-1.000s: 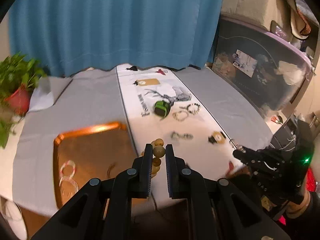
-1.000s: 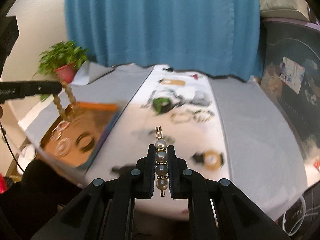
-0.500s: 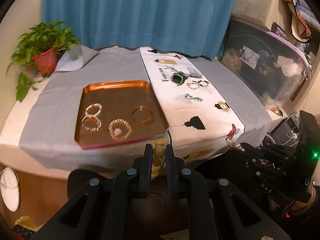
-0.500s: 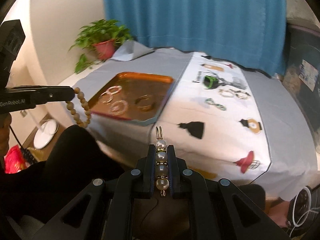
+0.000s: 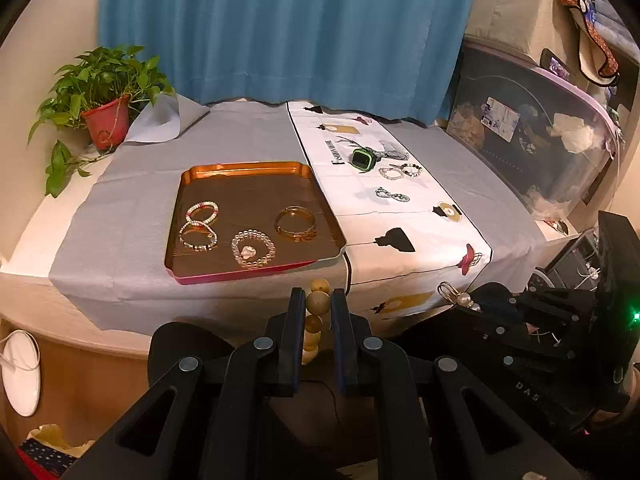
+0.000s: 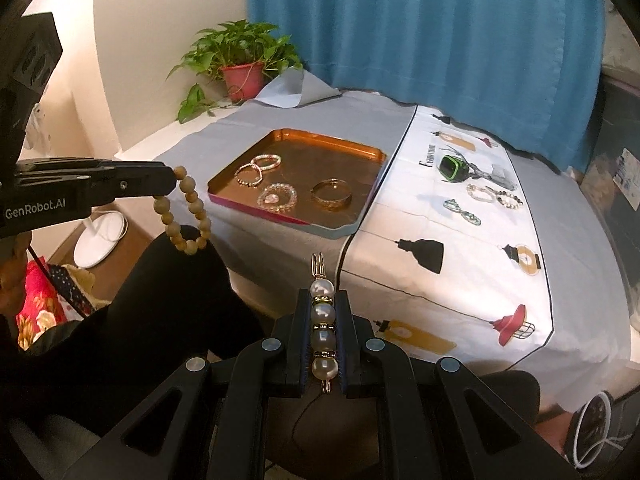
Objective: Organize jewelry
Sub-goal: 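Lift the pearl pin with the right gripper while the left gripper carries the amber bracelet toward the tray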
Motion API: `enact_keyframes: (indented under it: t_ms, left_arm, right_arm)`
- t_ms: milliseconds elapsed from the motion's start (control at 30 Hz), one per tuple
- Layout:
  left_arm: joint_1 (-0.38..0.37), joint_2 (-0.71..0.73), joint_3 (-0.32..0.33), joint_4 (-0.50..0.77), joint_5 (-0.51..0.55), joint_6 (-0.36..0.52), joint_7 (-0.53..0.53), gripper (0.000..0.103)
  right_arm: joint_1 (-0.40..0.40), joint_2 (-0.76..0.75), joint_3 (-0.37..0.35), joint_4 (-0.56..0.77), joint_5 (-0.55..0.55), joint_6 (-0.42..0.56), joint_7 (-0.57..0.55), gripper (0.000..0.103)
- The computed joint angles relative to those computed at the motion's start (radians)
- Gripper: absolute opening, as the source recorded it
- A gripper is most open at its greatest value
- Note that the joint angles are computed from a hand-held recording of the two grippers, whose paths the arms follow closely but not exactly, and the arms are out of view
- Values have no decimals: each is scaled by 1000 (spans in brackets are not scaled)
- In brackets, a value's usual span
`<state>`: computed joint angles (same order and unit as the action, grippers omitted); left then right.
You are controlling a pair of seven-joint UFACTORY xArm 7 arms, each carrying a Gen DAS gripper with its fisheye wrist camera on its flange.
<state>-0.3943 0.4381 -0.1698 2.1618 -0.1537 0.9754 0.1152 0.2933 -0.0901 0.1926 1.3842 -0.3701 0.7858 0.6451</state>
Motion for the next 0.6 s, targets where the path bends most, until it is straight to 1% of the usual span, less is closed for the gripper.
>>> enact_keyframes:
  t_ms: [300, 600]
  left_arm:
    - [2, -5, 0, -9, -2, -1, 2, 10]
    - [-3, 38, 1, 54, -1, 33, 6, 10]
  right_arm:
    - [8, 21, -4, 23, 5, 18, -9, 11]
    - [13, 42, -12, 38, 15, 26, -18, 11]
